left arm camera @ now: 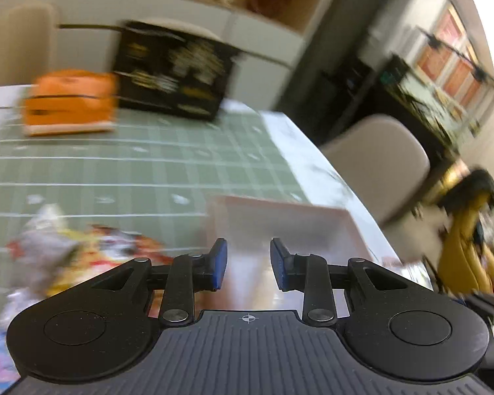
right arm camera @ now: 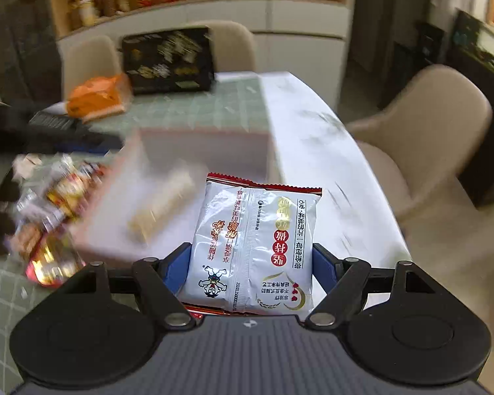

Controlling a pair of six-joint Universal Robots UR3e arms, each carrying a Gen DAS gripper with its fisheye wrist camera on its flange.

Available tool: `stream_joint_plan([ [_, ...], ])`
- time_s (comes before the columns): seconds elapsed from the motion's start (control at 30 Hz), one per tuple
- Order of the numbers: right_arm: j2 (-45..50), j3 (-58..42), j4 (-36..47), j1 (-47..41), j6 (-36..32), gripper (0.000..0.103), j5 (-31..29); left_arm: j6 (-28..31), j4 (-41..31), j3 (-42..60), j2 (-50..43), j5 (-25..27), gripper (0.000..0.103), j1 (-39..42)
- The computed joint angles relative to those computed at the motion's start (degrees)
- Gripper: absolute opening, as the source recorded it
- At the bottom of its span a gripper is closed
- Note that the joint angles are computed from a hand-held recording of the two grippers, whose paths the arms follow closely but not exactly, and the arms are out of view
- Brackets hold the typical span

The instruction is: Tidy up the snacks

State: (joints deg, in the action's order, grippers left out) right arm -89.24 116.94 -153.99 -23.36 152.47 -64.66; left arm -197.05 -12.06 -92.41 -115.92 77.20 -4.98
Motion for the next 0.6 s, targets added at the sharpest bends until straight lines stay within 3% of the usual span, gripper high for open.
stream_joint_plan([
  [0.13,15.68,-17.98,0.54,8.71,6.86,0.079,-1.08,0.17,3.46,-16.40,11.20,0.94,0.033,5.27],
  [0.3,25.65,-31.49,1.77,19.53,9.80,0.079,-13.59,2.57,2.75,-36.72,26.36,-0.83,0.033,12.34],
  [0.47,27.02,-39.65,10.76,25.21,13.80,0.082,-5.41,6.48,0.91,-52.18,38.07,-9.09,0.033,22.13],
  [0.6,40.13,-61.58,24.35,32.47,20.30,0.083,-3.95,14.69,-12.77,-60.05,55.05,-13.61,0.033,28.87],
])
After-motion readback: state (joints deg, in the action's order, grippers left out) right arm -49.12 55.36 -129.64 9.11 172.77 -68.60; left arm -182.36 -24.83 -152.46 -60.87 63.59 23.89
